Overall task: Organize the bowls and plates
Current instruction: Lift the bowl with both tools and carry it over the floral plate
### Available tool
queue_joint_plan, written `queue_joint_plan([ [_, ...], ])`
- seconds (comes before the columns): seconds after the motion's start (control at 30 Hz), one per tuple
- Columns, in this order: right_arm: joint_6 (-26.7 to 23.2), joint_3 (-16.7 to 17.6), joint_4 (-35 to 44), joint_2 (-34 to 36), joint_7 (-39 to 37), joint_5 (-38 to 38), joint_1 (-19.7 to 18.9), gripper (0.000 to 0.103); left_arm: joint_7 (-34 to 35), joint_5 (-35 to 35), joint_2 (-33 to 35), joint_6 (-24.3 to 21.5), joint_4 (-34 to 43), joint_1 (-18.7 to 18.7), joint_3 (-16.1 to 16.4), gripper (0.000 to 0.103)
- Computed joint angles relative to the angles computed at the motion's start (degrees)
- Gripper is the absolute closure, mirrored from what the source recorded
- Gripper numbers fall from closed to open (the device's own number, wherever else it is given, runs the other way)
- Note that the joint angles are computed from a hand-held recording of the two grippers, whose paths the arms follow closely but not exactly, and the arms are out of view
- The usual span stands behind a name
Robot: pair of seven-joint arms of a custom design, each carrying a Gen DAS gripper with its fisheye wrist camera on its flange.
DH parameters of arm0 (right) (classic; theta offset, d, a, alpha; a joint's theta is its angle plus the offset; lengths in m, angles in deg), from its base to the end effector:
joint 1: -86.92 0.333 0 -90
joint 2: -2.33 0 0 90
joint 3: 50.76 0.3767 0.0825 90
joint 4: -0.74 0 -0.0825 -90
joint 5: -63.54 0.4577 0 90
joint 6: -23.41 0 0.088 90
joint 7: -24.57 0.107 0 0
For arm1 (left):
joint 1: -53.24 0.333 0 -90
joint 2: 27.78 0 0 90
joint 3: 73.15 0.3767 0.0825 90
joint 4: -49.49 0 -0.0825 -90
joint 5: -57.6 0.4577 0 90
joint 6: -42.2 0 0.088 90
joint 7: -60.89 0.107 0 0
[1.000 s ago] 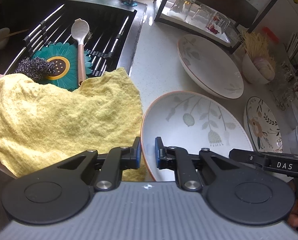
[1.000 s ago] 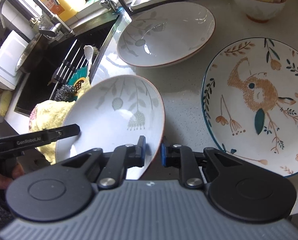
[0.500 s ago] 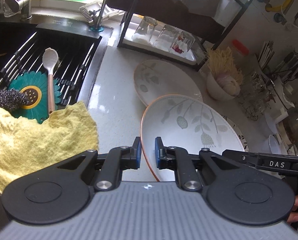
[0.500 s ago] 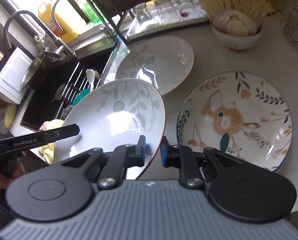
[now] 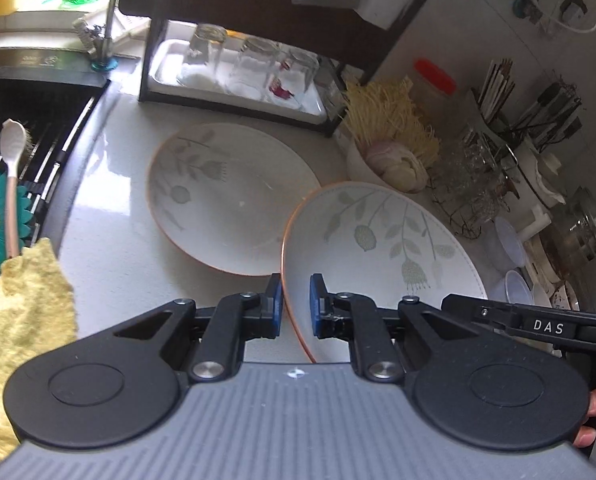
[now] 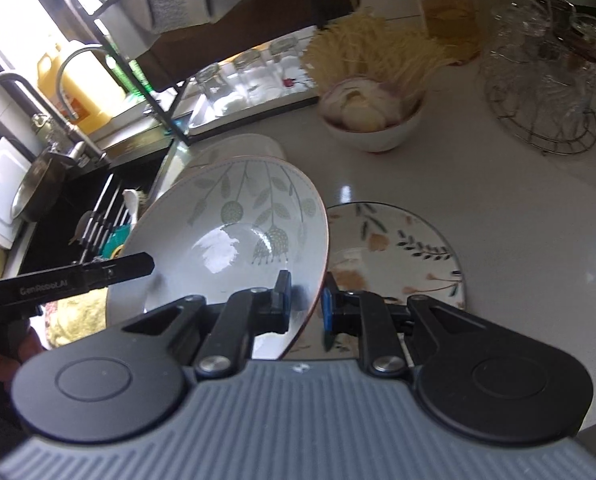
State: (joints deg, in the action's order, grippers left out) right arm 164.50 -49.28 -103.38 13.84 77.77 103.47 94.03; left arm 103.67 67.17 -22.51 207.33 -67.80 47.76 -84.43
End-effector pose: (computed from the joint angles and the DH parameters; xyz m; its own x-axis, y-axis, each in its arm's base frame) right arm 0.7218 0.1069 0.5031 0.4042 -0.8611 -0.3085 -0.8088 -0.1789 -0.5602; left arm 0.6526 -0.2027 0.5051 0.2293 -0.8837 0.4080 -0.7159 -0.4371 -0.5445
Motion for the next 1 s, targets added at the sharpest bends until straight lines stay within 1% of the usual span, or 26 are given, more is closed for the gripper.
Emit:
queue_joint_plan([
  [0.13,0.31,-0.68,0.60,0.89,0.11,-1.32,-0.55,0.085,0.89,-1.39,2.82,-2.28,3.13,-0.38,-1.13,0.087],
  [0.27,1.68,-1.13,0.58,1.66,0.16,-2.62,-0.99,0.084,2.14,-2.02,5.21,-4.40,5.70,-0.67,-2.15,0.087],
  [0.4,1.98,-1.37,0.93,2.38,0.49,-3.44,-1.59,0.084,3.59,-2.88,6.76,-5.28,7.22,-0.70,-3.11,0.087],
  [0.5,2.04,-1.39,1.40,3.05,-0.01,-4.42,-1.80,0.084,4.18,-3.02,7.72,-6.95,8.40,-1.01,-3.39,0.087],
  [0.63,2.57,-1.34,1.83,3.86,0.15,-5.23,-1.74,0.084,3.66,-3.08,8.41,-8.46,9.15,-1.30,-3.39,0.087],
  [0.7,3.28,-1.04,1.66,4.06,-0.92,-5.40,-1.68,0.084,3.45,-2.70,8.25,-9.73,9.30,-1.54,-3.26,0.087],
  [0.8,4.99,-0.54,0.86,4.00,-3.65,-4.74,-1.74,0.083,3.28,-3.54,7.71,-9.79,8.50,-1.44,-3.35,0.086],
  [0.93,4.89,-0.75,0.47,4.24,-3.08,-5.37,-1.37,0.083,5.03,-4.49,7.72,-11.49,8.60,-1.21,-3.59,0.086],
  [1.0,5.42,-0.61,-0.13,4.04,-3.47,-4.98,-1.32,0.083,5.36,-5.49,7.46,-11.23,8.13,-0.99,-3.60,0.086],
])
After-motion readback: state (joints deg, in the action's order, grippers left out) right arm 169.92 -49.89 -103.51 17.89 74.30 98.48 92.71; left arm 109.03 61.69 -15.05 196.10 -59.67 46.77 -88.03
